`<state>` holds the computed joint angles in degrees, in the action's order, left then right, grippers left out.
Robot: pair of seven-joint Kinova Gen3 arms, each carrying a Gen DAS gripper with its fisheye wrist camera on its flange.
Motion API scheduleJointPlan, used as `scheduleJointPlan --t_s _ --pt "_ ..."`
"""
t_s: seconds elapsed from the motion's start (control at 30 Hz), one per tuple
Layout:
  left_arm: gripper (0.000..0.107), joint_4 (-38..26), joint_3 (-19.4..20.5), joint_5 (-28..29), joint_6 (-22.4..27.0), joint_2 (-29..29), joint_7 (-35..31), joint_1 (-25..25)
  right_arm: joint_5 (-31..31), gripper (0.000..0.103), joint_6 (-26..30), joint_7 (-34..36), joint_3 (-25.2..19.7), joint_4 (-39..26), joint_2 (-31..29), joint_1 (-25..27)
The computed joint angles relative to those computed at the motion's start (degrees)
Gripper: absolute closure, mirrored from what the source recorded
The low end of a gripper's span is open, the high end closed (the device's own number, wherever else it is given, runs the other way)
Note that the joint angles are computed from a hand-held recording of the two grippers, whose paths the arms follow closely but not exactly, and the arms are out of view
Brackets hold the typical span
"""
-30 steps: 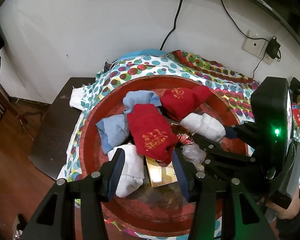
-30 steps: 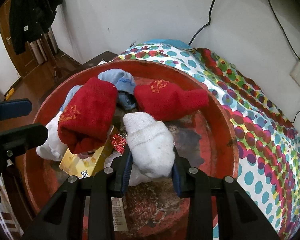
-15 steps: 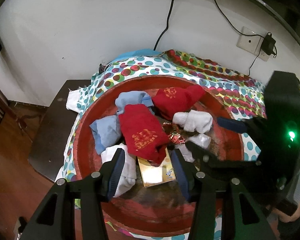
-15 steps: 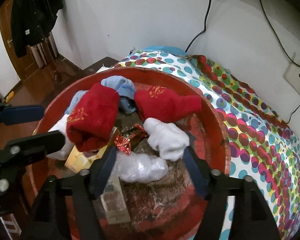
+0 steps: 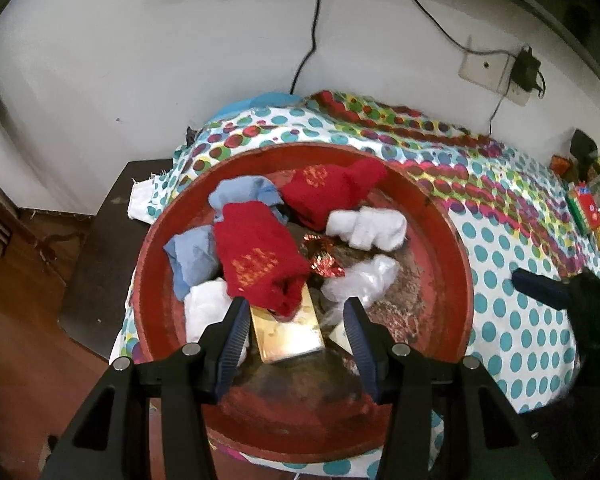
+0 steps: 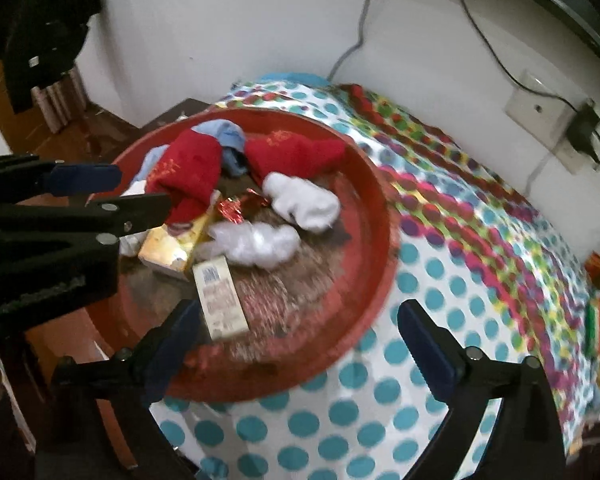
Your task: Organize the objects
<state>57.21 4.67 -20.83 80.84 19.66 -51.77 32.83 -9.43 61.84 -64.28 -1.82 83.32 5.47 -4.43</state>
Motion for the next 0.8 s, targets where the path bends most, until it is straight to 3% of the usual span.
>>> scheduleJointPlan --t_s 0.1,0.23,0.53,0.8 --pt "0.058 -1.57 0.14 0.32 1.61 1.19 -0.11 0.42 2.87 0.004 3.48 -4.01 0.22 -1.69 0.27 -0.76" --pt "0.058 -2.61 -0.26 1.22 2.72 2.11 0.59 0.48 4.23 0.003 3.99 -5.18 0.09 -1.20 -1.04 -1.03" --pt "0.057 -4.11 -1.07 2.33 5.53 3.49 2.36 0.03 2.27 0.003 5.48 -4.07 0.13 -1.69 -1.21 -0.76" --pt "0.057 -2.91 -0.66 3.67 3.98 2.47 2.51 -0.92 1.98 0.003 7.06 -5.03 0.02 -2.35 -0.34 -0.93"
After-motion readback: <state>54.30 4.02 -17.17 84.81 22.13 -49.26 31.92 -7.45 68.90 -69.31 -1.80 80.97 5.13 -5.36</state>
